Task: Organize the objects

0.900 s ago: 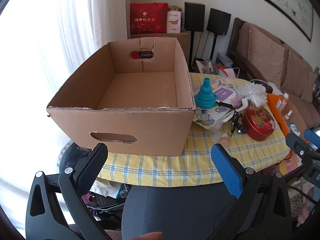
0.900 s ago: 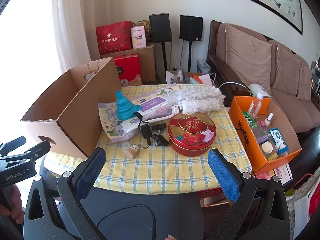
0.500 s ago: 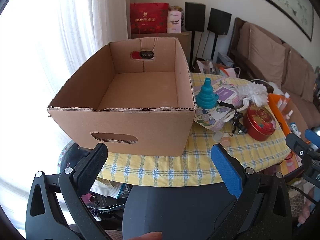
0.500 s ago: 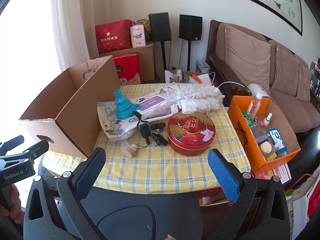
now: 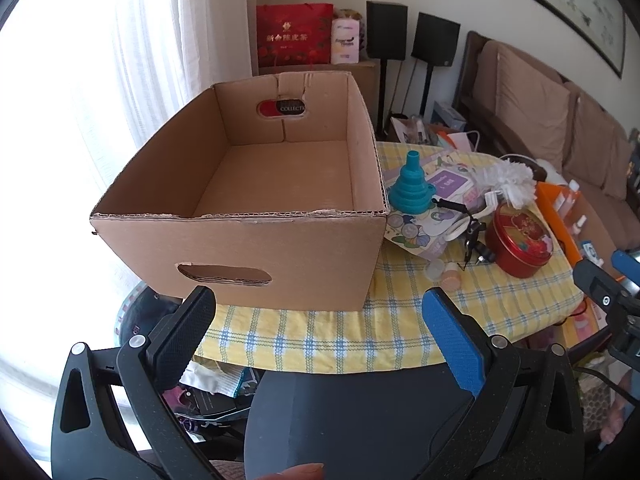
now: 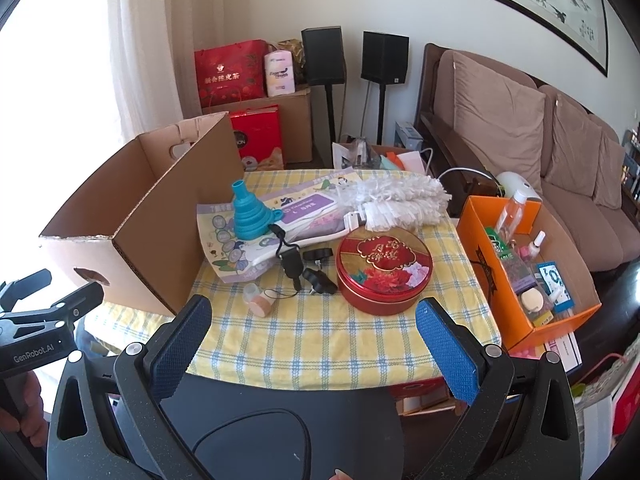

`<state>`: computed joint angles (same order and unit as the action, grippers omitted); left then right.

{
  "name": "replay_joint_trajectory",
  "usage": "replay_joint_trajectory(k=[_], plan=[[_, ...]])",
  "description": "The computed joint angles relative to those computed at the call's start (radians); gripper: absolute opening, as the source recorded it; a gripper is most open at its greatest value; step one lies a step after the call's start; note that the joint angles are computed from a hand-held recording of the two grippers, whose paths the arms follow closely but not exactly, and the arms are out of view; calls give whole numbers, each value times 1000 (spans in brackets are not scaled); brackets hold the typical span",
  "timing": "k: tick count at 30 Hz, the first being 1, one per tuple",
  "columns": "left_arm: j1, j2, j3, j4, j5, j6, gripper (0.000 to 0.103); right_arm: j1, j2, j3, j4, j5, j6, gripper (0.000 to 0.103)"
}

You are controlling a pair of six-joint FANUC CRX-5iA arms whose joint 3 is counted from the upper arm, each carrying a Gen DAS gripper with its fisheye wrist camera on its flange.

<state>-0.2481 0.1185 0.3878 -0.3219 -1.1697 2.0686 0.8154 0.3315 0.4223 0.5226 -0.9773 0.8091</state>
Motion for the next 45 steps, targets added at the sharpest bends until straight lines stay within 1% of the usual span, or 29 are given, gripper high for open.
replay_joint_trajectory(k=[6, 11, 14, 18, 24, 26, 27, 28, 32, 36, 38, 40, 41, 42, 43, 45], plan=[[8, -2, -15, 12, 26, -10, 103, -9, -1, -5, -17, 24, 25, 103], [29, -14, -50, 54, 87, -31, 103, -16, 9, 6, -32, 36, 48, 103], [33, -6, -43, 45, 84, -15, 103, -18, 19, 16, -30, 35, 58, 103], [57, -5, -57, 80, 102, -23, 103, -22, 33, 26, -19, 42, 69, 103], [74, -22, -114, 135, 163, -67, 103, -46, 61, 61, -71, 69, 131, 102], [74, -23, -126, 148, 180, -81, 103, -58, 75, 84, -109, 78, 164, 101], [74, -22, -129, 155, 185, -89, 103, -66, 86, 105, -140, 76, 188, 100], [75, -22, -135, 168, 194, -102, 103, -75, 104, 139, -178, 64, 219, 96], [77, -22, -153, 209, 220, -139, 103, -99, 173, 258, -267, 11, 307, 84], [72, -20, -171, 248, 244, -184, 102, -113, 245, 378, -323, -44, 377, 82], [65, -18, -180, 264, 260, -214, 101, -121, 299, 470, -355, -94, 415, 74], [53, -13, -180, 264, 264, -229, 99, -128, 345, 547, -380, -138, 445, 69], [50, -10, -180, 268, 266, -239, 99, -131, 381, 606, -393, -172, 463, 66], [48, -6, -182, 278, 268, -252, 99, -133, 405, 646, -399, -197, 474, 65], [46, -4, -185, 287, 273, -261, 98, -135, 450, 723, -407, -243, 495, 63], [47, 0, -192, 308, 280, -284, 98, -137, 514, 835, -411, -302, 522, 63]])
